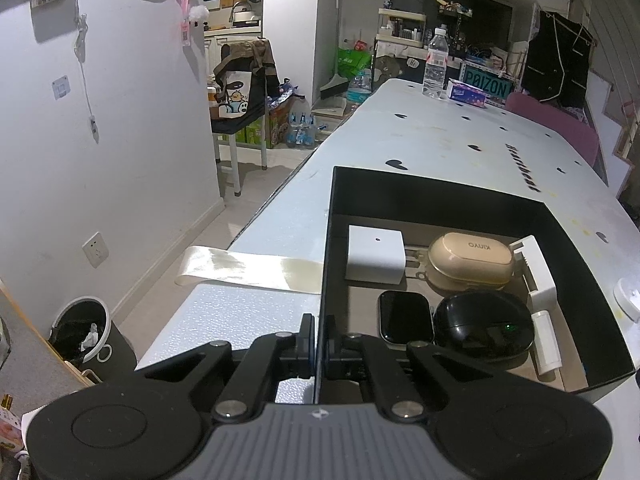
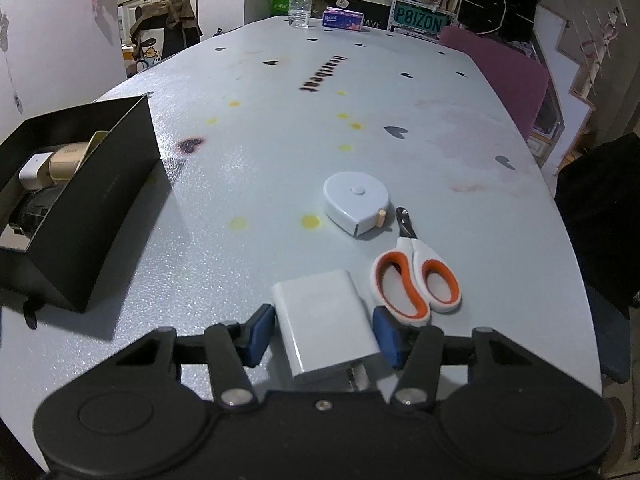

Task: Organize rigid objects
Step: 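Carry the white card into the box and release it with the right gripper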

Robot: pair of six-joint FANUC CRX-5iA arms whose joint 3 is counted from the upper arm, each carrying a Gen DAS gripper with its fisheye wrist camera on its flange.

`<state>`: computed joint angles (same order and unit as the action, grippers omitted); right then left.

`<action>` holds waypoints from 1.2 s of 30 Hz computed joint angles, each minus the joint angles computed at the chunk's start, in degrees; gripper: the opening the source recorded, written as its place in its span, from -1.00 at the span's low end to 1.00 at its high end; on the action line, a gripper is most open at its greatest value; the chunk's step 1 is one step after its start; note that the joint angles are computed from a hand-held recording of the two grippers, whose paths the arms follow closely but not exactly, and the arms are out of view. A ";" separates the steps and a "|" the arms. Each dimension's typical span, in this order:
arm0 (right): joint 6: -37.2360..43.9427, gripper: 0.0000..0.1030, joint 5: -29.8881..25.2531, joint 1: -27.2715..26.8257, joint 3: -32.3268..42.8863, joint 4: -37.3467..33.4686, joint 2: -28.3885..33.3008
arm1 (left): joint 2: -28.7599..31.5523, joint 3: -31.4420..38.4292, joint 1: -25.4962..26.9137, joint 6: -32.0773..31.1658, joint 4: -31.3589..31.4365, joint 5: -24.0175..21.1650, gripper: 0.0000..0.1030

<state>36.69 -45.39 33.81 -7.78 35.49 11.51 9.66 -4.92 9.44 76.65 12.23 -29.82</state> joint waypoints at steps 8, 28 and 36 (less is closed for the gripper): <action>-3.21 -0.04 3.46 0.59 -1.15 2.02 -2.14 | 0.01 -0.44 -0.02 -1.60 1.55 0.14 -0.94; 37.31 -0.28 8.99 3.06 21.53 -26.14 4.31 | 0.11 -1.76 0.78 -6.28 6.10 0.82 -0.93; 51.20 -0.28 -4.91 1.12 37.53 -42.65 11.96 | 0.12 -2.23 0.95 -7.53 7.55 0.97 -0.92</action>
